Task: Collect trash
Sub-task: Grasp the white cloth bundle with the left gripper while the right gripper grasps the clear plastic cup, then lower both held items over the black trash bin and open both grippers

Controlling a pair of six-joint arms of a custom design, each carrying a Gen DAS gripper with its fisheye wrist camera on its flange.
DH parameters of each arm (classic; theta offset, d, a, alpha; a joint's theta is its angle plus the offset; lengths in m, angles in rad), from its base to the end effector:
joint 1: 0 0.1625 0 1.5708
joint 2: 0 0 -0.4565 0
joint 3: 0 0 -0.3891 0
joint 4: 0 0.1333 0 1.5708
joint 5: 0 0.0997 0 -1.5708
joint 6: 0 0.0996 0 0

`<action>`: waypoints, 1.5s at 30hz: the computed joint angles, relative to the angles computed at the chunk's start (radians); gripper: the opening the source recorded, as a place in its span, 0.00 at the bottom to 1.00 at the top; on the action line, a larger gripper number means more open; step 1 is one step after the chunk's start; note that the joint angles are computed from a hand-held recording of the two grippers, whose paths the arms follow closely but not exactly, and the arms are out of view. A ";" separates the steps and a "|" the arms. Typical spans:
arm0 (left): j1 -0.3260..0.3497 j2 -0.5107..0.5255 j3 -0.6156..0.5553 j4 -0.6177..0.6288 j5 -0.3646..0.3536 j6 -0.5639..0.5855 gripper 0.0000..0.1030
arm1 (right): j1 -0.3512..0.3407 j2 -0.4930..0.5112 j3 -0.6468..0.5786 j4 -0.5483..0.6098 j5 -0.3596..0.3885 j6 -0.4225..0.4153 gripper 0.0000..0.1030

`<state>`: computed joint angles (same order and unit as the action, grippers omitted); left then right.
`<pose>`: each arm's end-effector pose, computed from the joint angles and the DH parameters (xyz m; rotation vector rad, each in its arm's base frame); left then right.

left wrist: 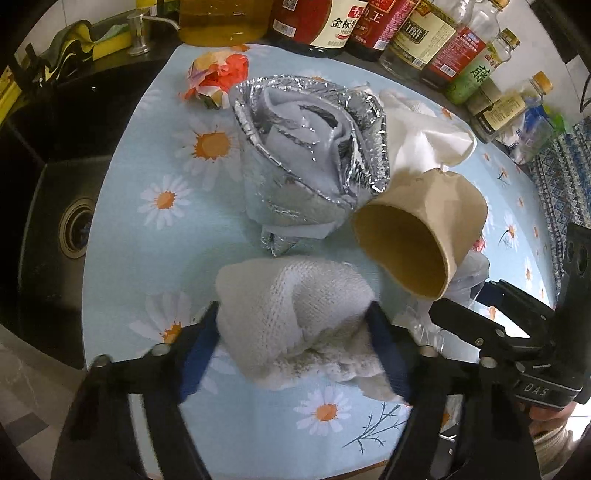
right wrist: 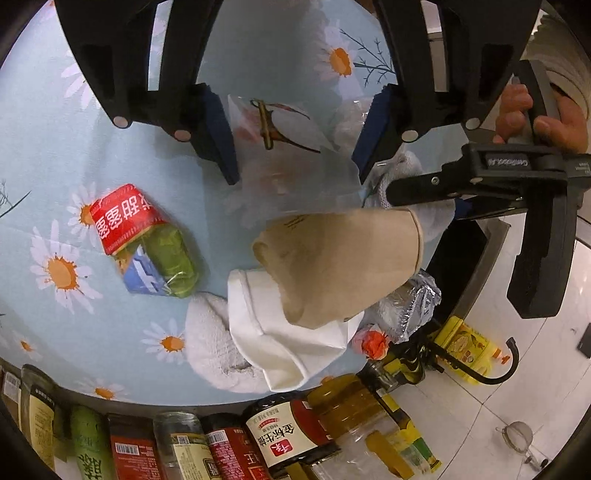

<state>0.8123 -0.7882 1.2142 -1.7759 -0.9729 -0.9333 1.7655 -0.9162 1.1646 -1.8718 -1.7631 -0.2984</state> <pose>-0.3822 -0.6786 0.2232 -0.1361 2.5537 -0.4017 0.2591 -0.7233 0.3366 0.7118 -2.8589 0.0627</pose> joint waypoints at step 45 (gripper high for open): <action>-0.243 -0.328 0.366 -0.166 0.071 -0.031 0.42 | 0.194 -0.311 0.333 -0.254 -0.117 0.110 0.59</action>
